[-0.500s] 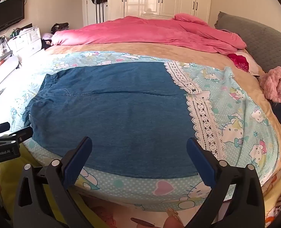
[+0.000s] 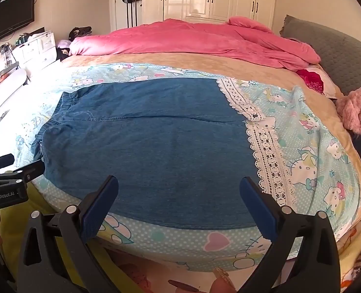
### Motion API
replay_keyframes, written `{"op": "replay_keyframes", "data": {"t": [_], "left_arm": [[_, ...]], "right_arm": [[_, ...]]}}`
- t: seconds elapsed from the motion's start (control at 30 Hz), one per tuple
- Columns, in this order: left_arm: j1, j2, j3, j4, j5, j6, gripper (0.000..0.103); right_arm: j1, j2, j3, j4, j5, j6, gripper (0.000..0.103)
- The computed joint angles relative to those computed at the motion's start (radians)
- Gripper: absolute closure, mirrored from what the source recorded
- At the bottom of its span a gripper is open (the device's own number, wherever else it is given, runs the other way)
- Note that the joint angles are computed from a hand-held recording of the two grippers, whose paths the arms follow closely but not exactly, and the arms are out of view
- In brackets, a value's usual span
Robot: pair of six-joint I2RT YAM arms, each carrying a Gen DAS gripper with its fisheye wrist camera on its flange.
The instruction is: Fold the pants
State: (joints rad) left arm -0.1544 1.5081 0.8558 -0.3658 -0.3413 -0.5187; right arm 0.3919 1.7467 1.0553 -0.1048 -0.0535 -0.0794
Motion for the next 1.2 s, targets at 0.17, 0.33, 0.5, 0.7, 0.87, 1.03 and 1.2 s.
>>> {"op": "replay_keyframes", "data": {"t": [0.17,0.33,0.5,0.7,0.87,1.03,1.2], "left_arm": [[0.000,-0.003,-0.005,0.004,-0.002,0.001,0.008],[0.001,-0.006,-0.005,0.001,-0.002,0.002,0.008],[0.002,-0.008,-0.007,0.001,-0.003,0.004,0.008],[0.002,-0.011,-0.009,-0.001,-0.004,0.003,0.008],[0.003,-0.010,-0.008,-0.001,-0.002,0.003,0.008],[0.008,-0.016,-0.008,-0.008,0.002,0.006,0.008],[0.013,-0.003,-0.007,0.002,0.006,0.006,0.008]], "right_arm": [[-0.004,0.003,0.001,0.001,-0.006,-0.003,0.004],[0.002,0.003,-0.002,0.004,-0.002,-0.002,0.004],[0.004,0.003,-0.008,0.006,-0.004,0.001,0.004],[0.006,0.001,-0.007,0.003,-0.005,-0.001,0.004],[0.010,0.005,-0.006,0.000,-0.006,0.000,0.004],[0.011,0.015,-0.001,0.000,-0.012,0.001,0.004],[0.012,0.022,0.004,-0.002,-0.015,-0.001,0.004]]}}
